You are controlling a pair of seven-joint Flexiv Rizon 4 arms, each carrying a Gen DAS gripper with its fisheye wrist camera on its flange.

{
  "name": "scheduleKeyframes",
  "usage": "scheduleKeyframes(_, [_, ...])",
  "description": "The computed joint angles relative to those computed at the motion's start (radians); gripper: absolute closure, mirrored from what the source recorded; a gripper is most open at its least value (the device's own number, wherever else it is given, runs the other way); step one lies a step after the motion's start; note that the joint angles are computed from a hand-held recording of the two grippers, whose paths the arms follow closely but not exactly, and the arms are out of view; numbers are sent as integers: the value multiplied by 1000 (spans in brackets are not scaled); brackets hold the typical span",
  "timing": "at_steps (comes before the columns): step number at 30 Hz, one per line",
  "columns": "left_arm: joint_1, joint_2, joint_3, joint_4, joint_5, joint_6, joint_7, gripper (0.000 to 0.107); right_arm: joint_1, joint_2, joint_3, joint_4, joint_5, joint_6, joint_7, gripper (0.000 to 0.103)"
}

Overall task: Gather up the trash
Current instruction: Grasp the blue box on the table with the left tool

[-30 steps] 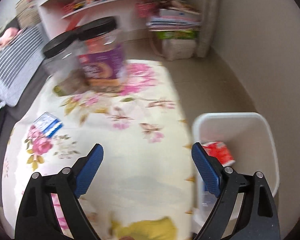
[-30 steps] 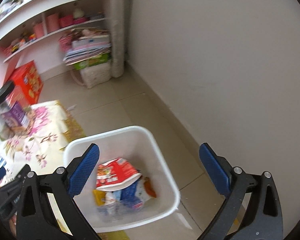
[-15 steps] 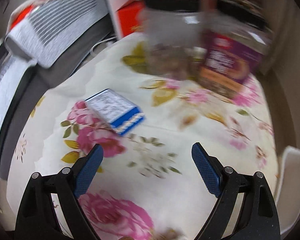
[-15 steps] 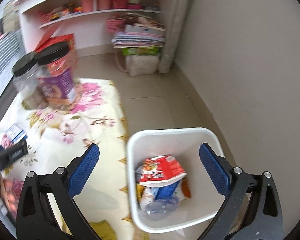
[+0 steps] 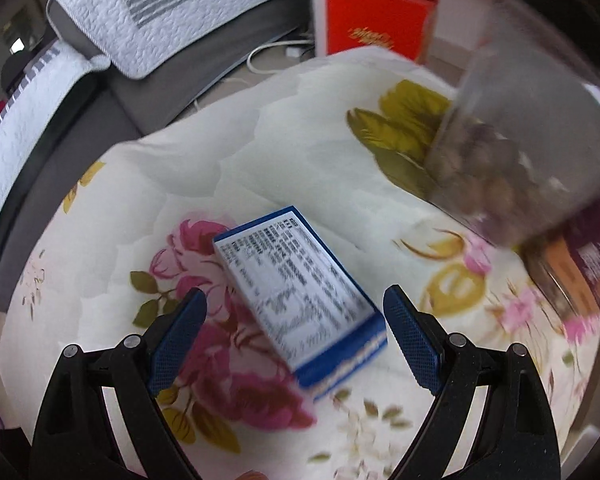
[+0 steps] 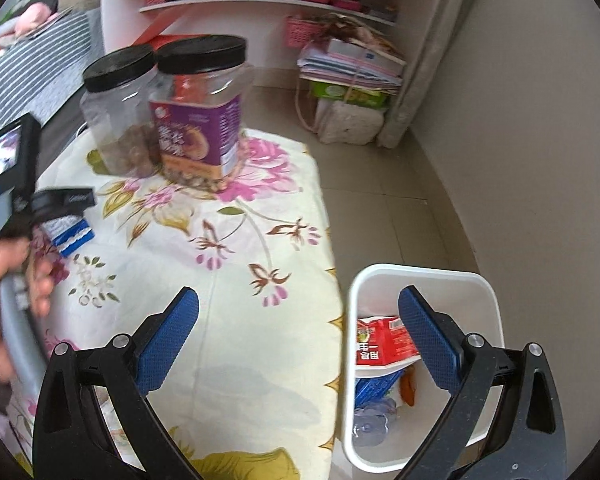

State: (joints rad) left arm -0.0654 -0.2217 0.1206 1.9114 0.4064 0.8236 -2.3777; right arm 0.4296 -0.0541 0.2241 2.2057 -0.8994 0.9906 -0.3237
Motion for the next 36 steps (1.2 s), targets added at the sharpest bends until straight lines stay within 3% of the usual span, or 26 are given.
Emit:
scheduleKeyframes(4, [12, -60, -8, -41, -57, -44, 19, 19, 7, -8, 5, -6, 20, 1, -40, 7])
scheduleKeyframes(8, [-15, -82, 10, -74, -10, -62, -9, 20, 12, -9, 9, -5, 54, -8, -77, 7])
scheduleKeyframes(9, [-15, -81, 10, -68, -6, -45, 3, 21, 14, -10, 10, -6, 68, -13, -89, 7])
scheduleKeyframes(11, [-16, -73, 8, -52, 15, -6, 48, 36, 16, -13, 12, -7, 94, -10, -109, 7])
scheduleKeyframes(13, [-16, -63, 9, -33, 18, 16, 81, 42, 18, -11, 15, -6, 127, -4, -129, 7])
scheduleKeyframes(21, [24, 56, 13, 142, -18, 164, 217, 47, 41, 3, 49, 1, 297, 18, -274, 7])
scheduleKeyframes(26, [33, 146, 10, 221, 53, 157, 241, 47, 71, 13, 75, 12, 393, 24, -332, 7])
scheduleKeyframes(36, [117, 373, -26, 415, 63, 177, 333, 47, 141, -14, 105, 44, 457, 81, -313, 7])
